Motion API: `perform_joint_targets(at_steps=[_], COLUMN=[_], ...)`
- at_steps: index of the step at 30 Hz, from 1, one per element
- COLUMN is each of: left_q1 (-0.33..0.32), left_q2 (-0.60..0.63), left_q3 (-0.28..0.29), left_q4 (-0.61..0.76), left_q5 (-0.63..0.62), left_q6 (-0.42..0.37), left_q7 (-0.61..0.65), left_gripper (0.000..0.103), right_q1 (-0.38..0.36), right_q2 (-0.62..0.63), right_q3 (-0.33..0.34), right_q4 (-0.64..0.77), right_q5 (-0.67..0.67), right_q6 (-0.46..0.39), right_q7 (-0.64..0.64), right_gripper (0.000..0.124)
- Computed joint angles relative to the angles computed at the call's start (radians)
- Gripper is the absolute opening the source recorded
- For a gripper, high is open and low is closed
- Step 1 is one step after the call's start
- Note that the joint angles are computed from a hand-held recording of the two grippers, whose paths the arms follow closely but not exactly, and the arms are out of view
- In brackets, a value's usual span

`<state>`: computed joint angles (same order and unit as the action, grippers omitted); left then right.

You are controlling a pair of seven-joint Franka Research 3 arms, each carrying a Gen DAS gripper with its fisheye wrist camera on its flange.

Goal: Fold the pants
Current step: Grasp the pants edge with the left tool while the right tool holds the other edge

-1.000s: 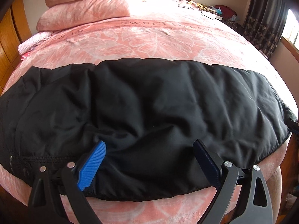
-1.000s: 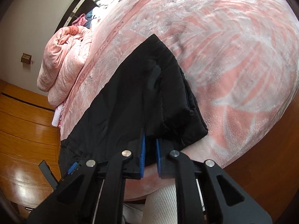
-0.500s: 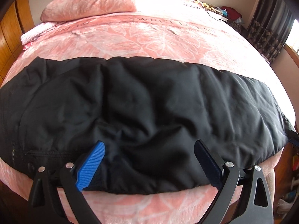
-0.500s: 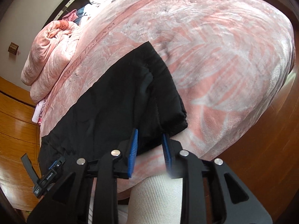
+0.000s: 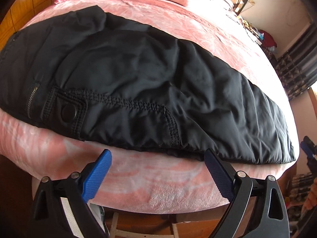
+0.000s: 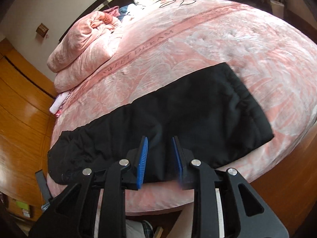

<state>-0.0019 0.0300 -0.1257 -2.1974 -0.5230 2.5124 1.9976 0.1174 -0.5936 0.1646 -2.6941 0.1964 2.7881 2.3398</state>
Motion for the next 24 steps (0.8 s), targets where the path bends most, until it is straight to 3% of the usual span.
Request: perform_joint_targets(at_steps=[4,6,7,9,11,14,16,18,20,21,24], left_q1=[0.018,0.031,0.037,0.036,0.05,0.049,0.044,0.048,0.07,0.077,0.087], left_q2=[0.069,0.087,0.086,0.087,0.097,0.068,0.053,0.054,0.055,0.048,0.023], left_q3=[-0.003,-0.01,-0.013,-0.01,-0.017,-0.028,-0.03,-0.025,-0.011,-0.003,0.022], left_q4=[0.073,0.091,0.09,0.083,0.086,0.036,0.013,0.027,0.051,0.049,0.029], left_q5=[-0.056,-0.089,-0.103,-0.061,-0.073,-0.064,-0.082,-0.116,-0.179,-0.201,-0.174], left_q6=[-0.064,-0.072,-0.068,-0.041,-0.043,0.013,0.041,0.0,-0.084,-0.093,-0.036], left_q7=[-0.037,-0.056,-0.069,-0.132,-0.1,-0.024,0.01,0.032,0.063,0.066,0.041], left_gripper=[0.095,0.093,0.088,0.066,0.06,0.055,0.055,0.06,0.077,0.08,0.083], right_q1=[0.182,0.225,0.228,0.195,0.165,0.189,0.186,0.175,0.181,0.19,0.21], right_q2=[0.205,0.283,0.31,0.353,0.383,0.386,0.379,0.369,0.367,0.371,0.416], right_q3=[-0.095,-0.111,-0.107,-0.071,-0.046,-0.065,-0.065,-0.054,-0.052,-0.054,-0.051], right_q4=[0.12,0.179,0.201,0.241,0.263,0.237,0.234,0.235,0.246,0.257,0.316], right_q5=[0.138,0.194,0.203,0.151,0.081,0.144,0.145,0.118,0.112,0.121,0.13], right_q6=[0.066,0.055,0.043,-0.013,-0.066,-0.052,-0.059,-0.054,-0.039,-0.03,-0.023], right_q7=[-0.16,-0.228,-0.249,-0.231,-0.184,-0.232,-0.234,-0.212,-0.226,-0.247,-0.294], right_gripper=[0.026,0.026,0.026,0.027,0.026,0.026,0.026,0.028,0.028,0.028,0.03])
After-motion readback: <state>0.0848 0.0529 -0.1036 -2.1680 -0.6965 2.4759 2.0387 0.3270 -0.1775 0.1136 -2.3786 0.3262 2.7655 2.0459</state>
